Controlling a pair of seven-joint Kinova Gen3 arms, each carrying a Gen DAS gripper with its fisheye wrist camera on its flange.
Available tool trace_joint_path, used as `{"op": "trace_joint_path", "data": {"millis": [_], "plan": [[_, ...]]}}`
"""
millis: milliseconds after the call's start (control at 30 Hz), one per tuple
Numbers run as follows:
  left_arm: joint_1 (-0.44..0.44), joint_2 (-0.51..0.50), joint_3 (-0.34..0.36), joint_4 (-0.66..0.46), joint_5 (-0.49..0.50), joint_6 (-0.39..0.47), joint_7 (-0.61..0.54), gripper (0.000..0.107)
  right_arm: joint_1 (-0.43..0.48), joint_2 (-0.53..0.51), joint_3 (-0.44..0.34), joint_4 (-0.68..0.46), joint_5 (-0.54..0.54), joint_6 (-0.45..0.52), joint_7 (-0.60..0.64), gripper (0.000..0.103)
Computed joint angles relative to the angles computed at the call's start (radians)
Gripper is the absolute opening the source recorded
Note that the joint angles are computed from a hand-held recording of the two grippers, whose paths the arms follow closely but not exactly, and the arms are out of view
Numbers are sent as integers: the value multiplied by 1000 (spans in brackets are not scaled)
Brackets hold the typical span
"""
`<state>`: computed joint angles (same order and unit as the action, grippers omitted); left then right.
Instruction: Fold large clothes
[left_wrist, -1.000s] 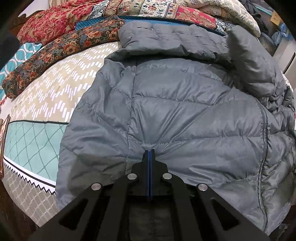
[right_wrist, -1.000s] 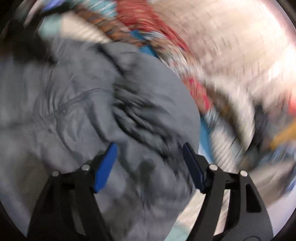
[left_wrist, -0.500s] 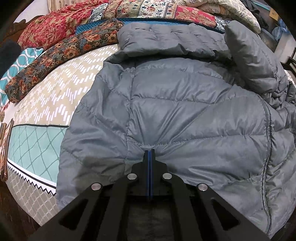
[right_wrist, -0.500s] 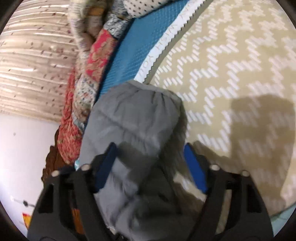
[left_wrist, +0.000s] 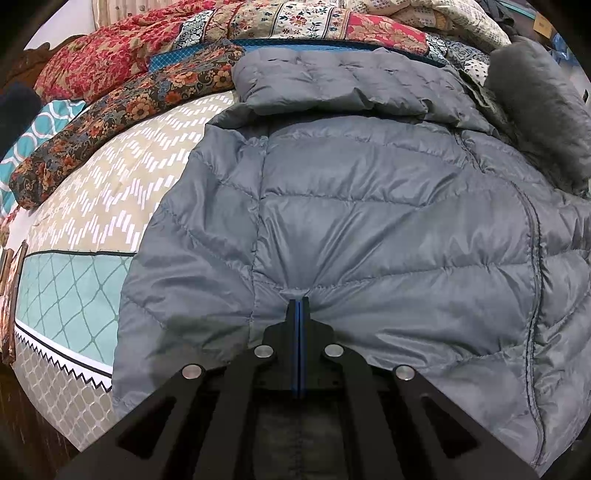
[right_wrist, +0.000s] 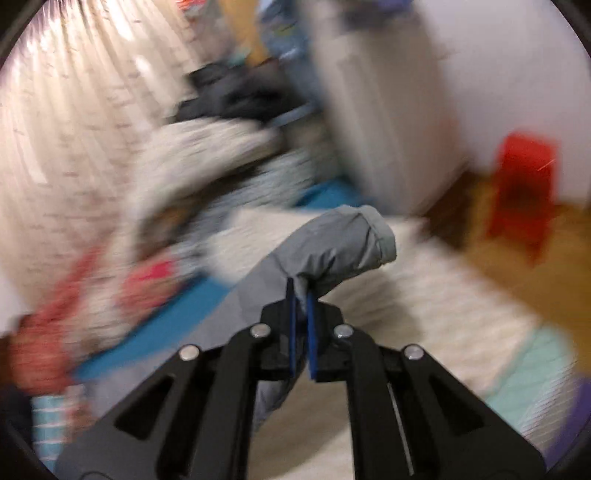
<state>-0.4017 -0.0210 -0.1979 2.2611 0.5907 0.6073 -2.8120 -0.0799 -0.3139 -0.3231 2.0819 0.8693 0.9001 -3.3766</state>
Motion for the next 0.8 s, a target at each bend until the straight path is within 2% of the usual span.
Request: {"op": "trace_joint_path", "data": {"millis": [67, 100, 133, 200, 267, 333, 400, 467, 533, 600, 633, 700, 800], "plan": [[2, -3, 2, -6, -16, 5, 15, 5, 50, 25, 6, 9, -75, 74, 73, 26], [3, -2, 1, -21, -40, 26, 41, 5, 51, 18, 19, 23, -115, 91, 88, 49], [-5, -2, -2, -37, -53, 56, 54, 5, 34, 1, 47, 48, -156, 92, 88, 64], [-75, -17, 1, -68, -35, 138, 30, 5, -21, -73, 95, 113, -219, 46, 58, 64], [-136, -49, -36, -84, 11, 205, -47, 5, -34, -128, 81, 178, -273, -28, 70, 64], [-183, -57, -113, -116, 47, 286, -120, 5, -63, -173, 37, 235, -344, -104, 115, 64], [-214, -30, -202, -171, 52, 368, -136, 4, -100, -191, -23, 278, -399, -183, 138, 64], [-273, 22, -244, -230, 44, 449, -139, 0, -151, -168, -73, 309, -420, -264, 131, 64], [-352, 68, -235, -277, 23, 530, -145, 0, -203, -153, -160, 335, -449, -335, 141, 64], [-400, 107, -257, -306, 15, 612, -173, 0, -206, -115, -251, 336, -484, -384, 176, 65], [-427, 124, -254, -312, 10, 650, -190, 0, -203, -87, -286, 331, -503, -407, 207, 69], [-469, 153, -237, -313, -5, 710, -223, 0, -199, -40, -360, 319, -507, -418, 222, 70], [-509, 167, -200, -277, -22, 754, -258, 0, -202, -21, -400, 341, -535, -484, 219, 70]]}}
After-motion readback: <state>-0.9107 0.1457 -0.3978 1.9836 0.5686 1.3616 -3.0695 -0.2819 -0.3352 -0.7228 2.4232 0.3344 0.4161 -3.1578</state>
